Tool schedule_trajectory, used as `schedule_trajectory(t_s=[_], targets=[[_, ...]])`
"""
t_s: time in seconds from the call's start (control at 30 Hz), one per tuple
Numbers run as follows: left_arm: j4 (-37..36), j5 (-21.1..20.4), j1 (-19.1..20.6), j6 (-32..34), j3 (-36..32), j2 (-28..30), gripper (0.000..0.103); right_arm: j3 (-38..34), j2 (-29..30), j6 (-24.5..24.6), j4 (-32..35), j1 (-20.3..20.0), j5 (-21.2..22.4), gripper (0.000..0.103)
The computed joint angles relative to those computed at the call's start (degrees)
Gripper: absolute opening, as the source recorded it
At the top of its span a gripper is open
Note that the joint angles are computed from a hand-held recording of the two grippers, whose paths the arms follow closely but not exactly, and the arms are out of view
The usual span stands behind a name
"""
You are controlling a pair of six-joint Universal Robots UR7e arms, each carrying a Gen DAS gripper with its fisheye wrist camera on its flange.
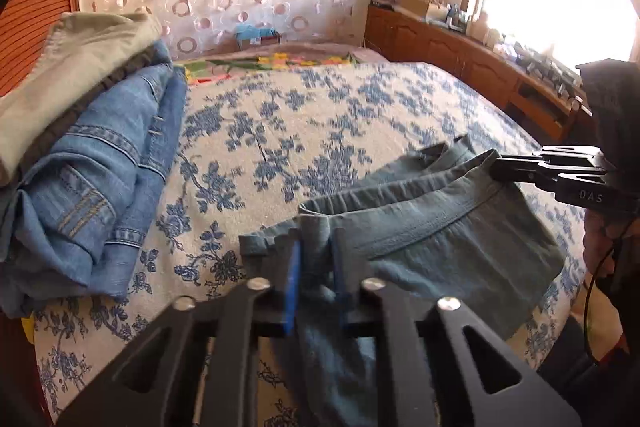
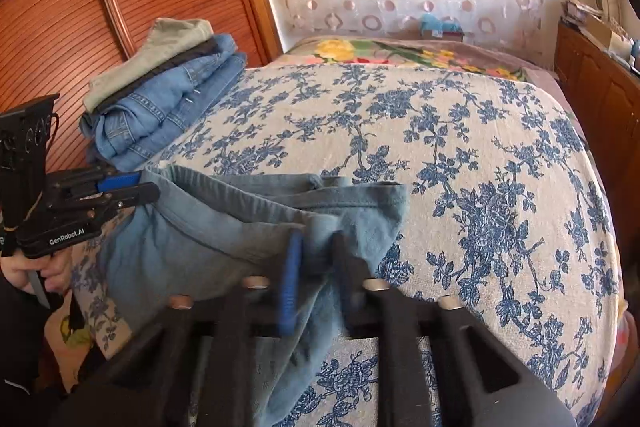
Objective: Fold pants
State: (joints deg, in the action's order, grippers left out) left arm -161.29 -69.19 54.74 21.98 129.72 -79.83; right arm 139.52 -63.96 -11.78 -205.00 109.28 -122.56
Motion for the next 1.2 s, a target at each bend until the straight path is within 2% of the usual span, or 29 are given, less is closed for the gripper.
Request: schedule_trajectory(t_s=[0.1,0.27,0.47,0.6,0.67,0.73,0.8,0.9,1.07,1.2], targets=[[-2.7,-0.8,-0.2,-0.2,0.6,-0.6,0.006,0.5,-0.3,-0.9,-3.2,0.3,1.9,0.006],[-3.8,0.4,-0.2,-1.6,-1.1,1.6,0.007,-1.7,2.0,-2.6,-5.6,1.2,-0.5,0.006],[-5.6,2.5,-0.2,-1.1,-2.3,4.7,0.009,-4.5,4.2,-4.2,-5.7,0.0,-2.6,0.005],[-5.0,3.5,0.0,-1.6,-2.5,5.1,0.015,-5.5,5.1,-4.4,-4.4,-0.3,-4.2,0.006],[-4.3,3.7,0.0,-2.1,-2.3,4.6,0.024,-5.3,5.0,-4.1,-4.3,0.0,-4.8,0.014],[-4.2,4.3,-0.2,-2.3,-1.7,3.7,0.044,-4.6,4.5,-3.4,-4.6,0.3,-5.1,0.025],[-3.5,3.7,-0.2,-2.3,-1.1,2.7,0.048,-3.2,3.5,-2.6,-4.9,0.8,-4.9,0.03],[-3.0,3.0,-0.6,-1.9,0.4,1.3,0.062,-1.3,2.7,-2.5,-5.7,1.9,-4.9,0.034],[-2.9,2.8,-1.0,-1.9,2.3,0.1,0.063,0.7,2.9,-1.4,-6.3,2.9,-5.3,0.042],[-1.9,4.8,-0.6,-2.4,1.9,1.2,0.063,0.4,3.6,-0.6,-5.4,2.0,-5.9,0.048]])
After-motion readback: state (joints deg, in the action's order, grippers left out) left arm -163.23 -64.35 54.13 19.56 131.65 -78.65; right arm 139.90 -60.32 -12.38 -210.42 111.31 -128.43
